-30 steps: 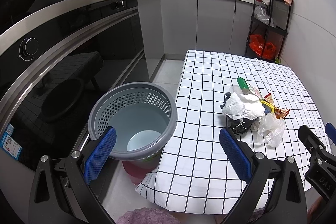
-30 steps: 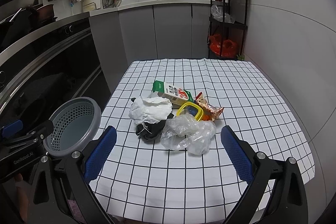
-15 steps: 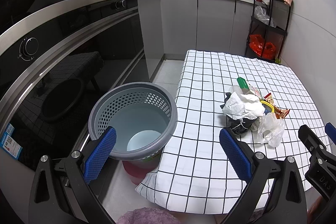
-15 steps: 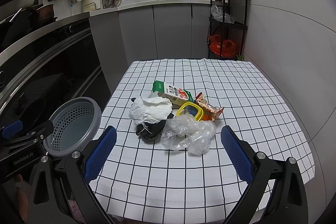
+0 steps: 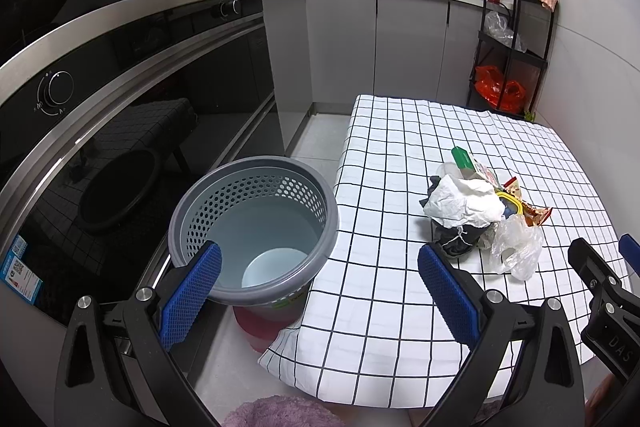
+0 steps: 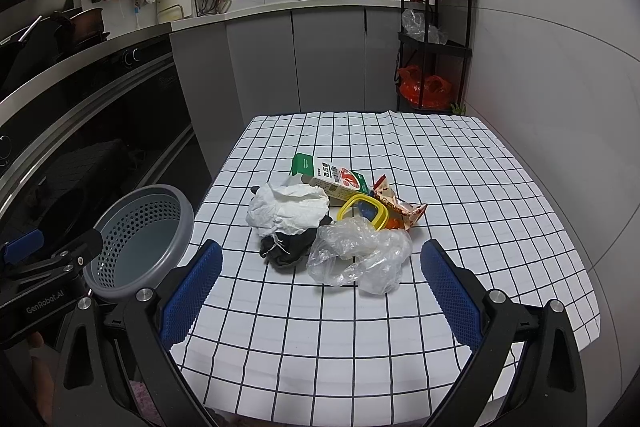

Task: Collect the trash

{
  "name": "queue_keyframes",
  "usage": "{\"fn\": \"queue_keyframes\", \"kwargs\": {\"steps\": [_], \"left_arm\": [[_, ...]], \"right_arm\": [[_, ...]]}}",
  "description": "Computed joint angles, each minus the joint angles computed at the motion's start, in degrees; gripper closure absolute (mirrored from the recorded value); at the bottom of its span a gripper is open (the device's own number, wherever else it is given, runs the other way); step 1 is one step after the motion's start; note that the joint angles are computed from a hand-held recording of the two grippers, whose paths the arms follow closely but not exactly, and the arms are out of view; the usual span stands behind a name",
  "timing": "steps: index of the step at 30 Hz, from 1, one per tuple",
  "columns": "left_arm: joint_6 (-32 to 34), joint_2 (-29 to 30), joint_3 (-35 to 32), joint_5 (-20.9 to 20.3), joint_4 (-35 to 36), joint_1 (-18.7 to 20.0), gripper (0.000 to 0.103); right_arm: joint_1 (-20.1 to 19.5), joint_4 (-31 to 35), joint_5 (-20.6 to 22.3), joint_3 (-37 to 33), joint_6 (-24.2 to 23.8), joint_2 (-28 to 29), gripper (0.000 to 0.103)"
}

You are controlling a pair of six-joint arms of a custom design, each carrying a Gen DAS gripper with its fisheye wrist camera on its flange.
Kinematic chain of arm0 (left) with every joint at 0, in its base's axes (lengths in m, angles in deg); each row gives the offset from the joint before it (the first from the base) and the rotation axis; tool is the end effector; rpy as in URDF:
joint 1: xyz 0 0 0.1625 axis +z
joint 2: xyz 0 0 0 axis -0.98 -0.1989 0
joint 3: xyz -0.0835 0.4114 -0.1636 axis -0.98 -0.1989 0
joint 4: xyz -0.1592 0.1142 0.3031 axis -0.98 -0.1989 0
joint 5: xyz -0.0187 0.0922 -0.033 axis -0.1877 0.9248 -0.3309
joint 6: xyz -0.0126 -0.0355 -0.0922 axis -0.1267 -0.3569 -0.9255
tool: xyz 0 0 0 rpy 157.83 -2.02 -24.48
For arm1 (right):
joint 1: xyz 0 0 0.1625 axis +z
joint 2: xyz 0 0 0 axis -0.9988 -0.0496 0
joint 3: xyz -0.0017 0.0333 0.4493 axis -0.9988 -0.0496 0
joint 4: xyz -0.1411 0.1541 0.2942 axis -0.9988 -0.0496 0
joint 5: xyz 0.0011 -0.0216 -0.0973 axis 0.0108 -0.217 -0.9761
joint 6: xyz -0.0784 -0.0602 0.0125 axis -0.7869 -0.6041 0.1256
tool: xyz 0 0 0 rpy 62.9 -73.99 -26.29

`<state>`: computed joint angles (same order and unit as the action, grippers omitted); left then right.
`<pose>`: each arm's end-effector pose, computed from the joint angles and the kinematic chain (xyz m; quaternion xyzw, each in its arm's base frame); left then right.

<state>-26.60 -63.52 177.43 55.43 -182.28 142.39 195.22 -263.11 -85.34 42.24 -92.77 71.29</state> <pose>-0.0836 -0.6805 0.2607 0.0038 0.7936 -0.4219 0.4385 0.3179 -0.7087 0.0246 0.2444 -0.8564 0.3638 0.2729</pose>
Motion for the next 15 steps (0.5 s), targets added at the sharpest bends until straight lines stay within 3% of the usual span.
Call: {"fn": "queue_keyframes", "kwargs": {"steps": [15], "left_arm": [[-0.3, -0.3, 0.4, -0.1, 0.2, -0.1, 0.006]], "right_arm": [[-0.3, 0.1, 0.5, 0.3, 0.1, 0.0, 0.008]]}}
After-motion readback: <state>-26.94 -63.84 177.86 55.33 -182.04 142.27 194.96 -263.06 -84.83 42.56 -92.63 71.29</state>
